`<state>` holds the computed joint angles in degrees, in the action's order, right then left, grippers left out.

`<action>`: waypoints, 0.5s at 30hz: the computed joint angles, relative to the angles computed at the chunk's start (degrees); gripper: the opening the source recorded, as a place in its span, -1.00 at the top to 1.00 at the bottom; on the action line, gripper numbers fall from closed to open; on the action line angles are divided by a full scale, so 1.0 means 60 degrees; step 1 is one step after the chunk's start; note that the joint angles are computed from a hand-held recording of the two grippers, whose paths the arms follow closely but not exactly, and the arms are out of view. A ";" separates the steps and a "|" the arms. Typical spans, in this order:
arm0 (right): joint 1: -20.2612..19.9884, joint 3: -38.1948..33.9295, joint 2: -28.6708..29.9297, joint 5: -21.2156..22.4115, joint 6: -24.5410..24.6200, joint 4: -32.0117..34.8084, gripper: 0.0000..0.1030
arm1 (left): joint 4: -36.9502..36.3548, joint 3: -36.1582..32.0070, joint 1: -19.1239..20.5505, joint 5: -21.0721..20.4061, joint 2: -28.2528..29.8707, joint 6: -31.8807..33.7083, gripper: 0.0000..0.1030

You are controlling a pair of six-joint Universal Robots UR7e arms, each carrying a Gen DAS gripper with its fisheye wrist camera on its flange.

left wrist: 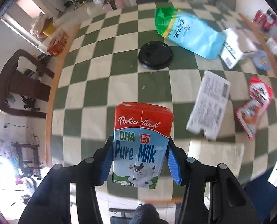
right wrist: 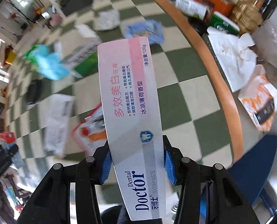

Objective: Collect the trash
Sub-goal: 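Carry both items over the white bin and open both tools to drop them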

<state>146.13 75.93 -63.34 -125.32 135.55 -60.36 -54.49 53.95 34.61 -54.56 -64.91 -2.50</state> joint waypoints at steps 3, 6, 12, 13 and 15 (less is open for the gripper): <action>0.0424 -0.2049 0.1352 -0.0405 0.0158 0.0853 0.03 | 0.0320 -0.0520 0.0227 -0.0412 -0.0353 0.0419 0.06; 0.0702 -0.3534 0.2827 -0.0815 0.0088 0.0530 0.03 | 0.1014 -0.1091 0.0669 -0.0805 -0.0759 0.0813 0.06; 0.1229 -0.6982 0.6177 -0.0391 -0.0146 -0.0115 0.03 | 0.3244 -0.2357 0.1892 -0.0841 -0.1115 0.1182 0.06; 0.1211 -0.7175 0.6507 -0.0232 -0.0342 -0.0546 0.03 | 0.3602 -0.2408 0.2114 -0.0801 -0.1153 0.1139 0.06; 0.1184 -0.7144 0.7028 0.0246 -0.0665 -0.1754 0.03 | 0.4199 -0.2246 0.2684 -0.0801 -0.1274 0.1006 0.06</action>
<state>153.23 33.07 -21.17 -123.85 131.56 -70.88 -29.29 40.47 50.71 -59.37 -72.55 3.53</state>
